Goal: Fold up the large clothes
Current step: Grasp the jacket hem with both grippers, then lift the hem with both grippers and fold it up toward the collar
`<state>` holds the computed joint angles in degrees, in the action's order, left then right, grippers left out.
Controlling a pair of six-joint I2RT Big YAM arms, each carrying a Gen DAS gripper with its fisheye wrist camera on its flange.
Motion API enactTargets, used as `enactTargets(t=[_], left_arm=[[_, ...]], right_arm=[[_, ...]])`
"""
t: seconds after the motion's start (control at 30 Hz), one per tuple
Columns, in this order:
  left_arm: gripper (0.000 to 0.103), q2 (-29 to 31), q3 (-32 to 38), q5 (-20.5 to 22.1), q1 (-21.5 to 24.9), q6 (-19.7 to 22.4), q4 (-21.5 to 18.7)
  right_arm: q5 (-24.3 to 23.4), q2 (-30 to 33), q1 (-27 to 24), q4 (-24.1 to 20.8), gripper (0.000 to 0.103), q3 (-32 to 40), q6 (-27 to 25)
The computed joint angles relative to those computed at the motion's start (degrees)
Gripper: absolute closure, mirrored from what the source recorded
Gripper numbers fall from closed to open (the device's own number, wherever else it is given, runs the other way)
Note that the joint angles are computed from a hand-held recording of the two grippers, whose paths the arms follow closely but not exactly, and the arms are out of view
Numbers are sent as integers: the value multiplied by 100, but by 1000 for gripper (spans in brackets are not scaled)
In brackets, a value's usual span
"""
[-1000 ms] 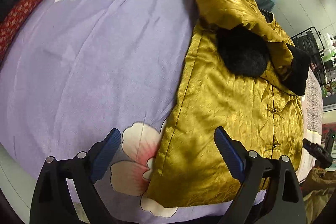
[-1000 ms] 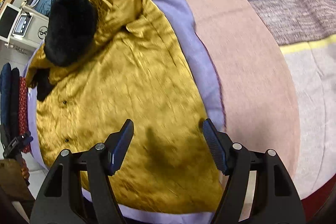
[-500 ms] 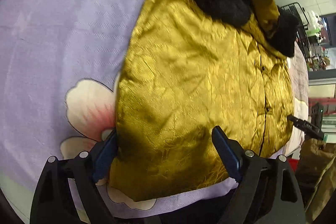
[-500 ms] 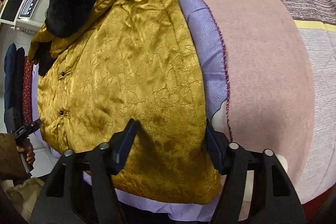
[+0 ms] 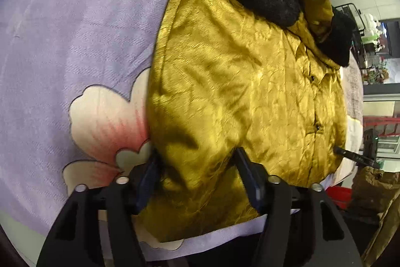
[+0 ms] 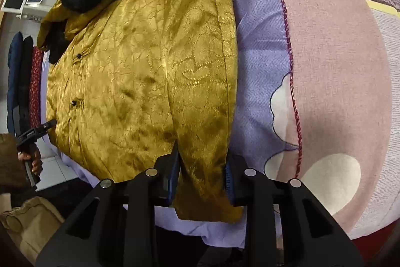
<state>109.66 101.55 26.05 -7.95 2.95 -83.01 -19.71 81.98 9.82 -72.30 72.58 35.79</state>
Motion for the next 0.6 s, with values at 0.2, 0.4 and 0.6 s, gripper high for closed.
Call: enactTargets(t=[0.2, 0.4, 0.6], left_arm=[[81, -51, 92, -480, -144, 599, -297], [94, -267, 238, -252, -5, 1274, -917], [94, -584, -124, -366, 250, 1562, -1339]], right_arm=[[-323, -186, -48, -76, 89, -67, -211], [-525, -390, 72, -599, 93, 188, -563], [-919, -723, 301, -894, 93, -86, -347]])
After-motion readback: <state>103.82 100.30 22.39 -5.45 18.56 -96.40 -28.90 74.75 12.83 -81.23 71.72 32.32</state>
